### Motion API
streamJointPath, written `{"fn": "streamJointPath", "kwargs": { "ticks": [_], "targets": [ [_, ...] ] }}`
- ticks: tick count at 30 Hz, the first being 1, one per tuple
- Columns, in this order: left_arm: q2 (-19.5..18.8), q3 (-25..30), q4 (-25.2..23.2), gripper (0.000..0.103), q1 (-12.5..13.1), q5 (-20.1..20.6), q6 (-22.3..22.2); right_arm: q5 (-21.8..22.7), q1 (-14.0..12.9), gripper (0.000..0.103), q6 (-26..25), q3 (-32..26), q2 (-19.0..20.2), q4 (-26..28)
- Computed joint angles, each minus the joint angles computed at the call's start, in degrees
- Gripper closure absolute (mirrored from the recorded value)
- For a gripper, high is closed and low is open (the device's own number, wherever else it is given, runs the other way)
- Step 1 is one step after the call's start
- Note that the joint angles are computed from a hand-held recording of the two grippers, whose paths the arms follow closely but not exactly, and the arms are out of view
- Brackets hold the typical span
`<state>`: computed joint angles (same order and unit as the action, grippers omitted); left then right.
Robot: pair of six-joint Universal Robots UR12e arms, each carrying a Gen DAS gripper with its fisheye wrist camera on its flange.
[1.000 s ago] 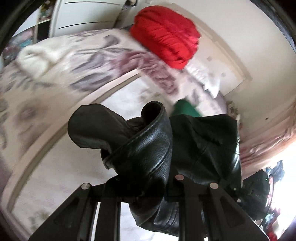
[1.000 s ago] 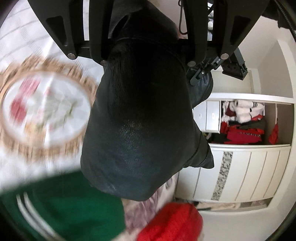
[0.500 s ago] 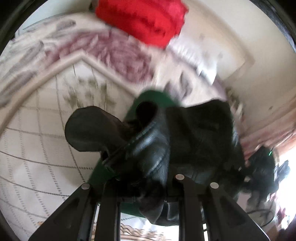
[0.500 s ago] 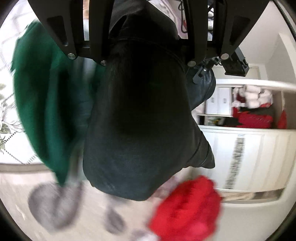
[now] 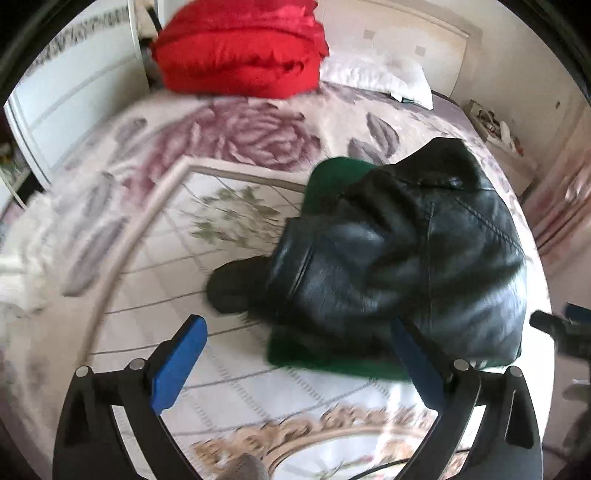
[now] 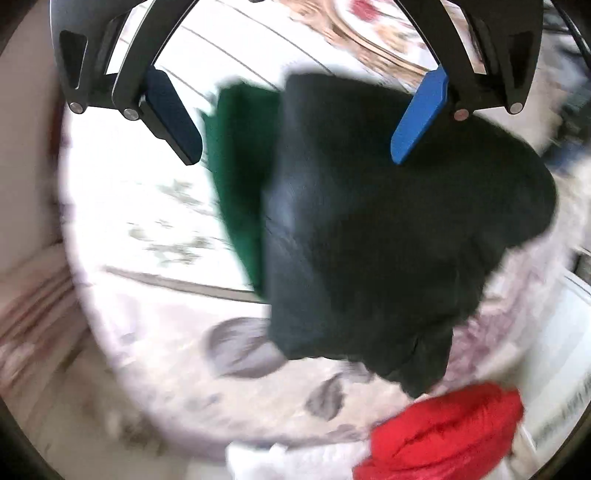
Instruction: Fold large clothes
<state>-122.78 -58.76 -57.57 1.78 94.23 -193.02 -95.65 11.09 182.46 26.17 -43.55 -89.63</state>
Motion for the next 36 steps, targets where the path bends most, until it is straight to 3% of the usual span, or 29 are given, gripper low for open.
{"fn": "streamJointPath", "kwargs": {
  "ticks": [3, 5, 9, 12, 16, 20, 24, 36],
  "targets": [
    [3.55, -3.35, 2.15, 0.001, -0.41, 1.27, 1.89, -6.99, 1.73, 0.0, 3.2, 10.19, -7.07, -4.74],
    [5.95, -5.12, 3.47, 0.001, -0.28, -0.09, 2.74, -9.92, 2.77, 0.0, 5.87, 13.66, -10.29, -6.19],
    [9.84, -5.17, 0.1, 0.001, -0.64, -0.28, 5.34, -14.86, 5.33, 0.0, 10.38, 17.44, -16.74, -5.47],
    [12.33, -3.91, -3.52, 0.001, -0.56, -3.07, 6.87, -17.91, 6.52, 0.0, 11.6, 17.61, -20.07, -3.73],
    [15.0, -1.83, -7.4, 0.001, -0.83, -5.17, 8.58, -21.75, 8.36, 0.0, 13.52, 14.73, -22.98, 0.25],
    [16.56, 1.28, -10.68, 0.001, -0.85, -8.2, 10.62, -24.85, 9.91, 0.0, 17.82, 7.82, -23.77, 7.58],
    [17.9, 3.16, -12.66, 0.001, -1.09, -10.55, 13.38, -26.81, 11.0, 0.0, 20.57, 2.66, -24.34, 11.44],
    [22.12, 3.11, -11.47, 0.001, -1.65, -10.48, 16.04, -29.47, 13.09, 0.0, 24.08, -6.91, -25.37, 19.64]
  ]
}}
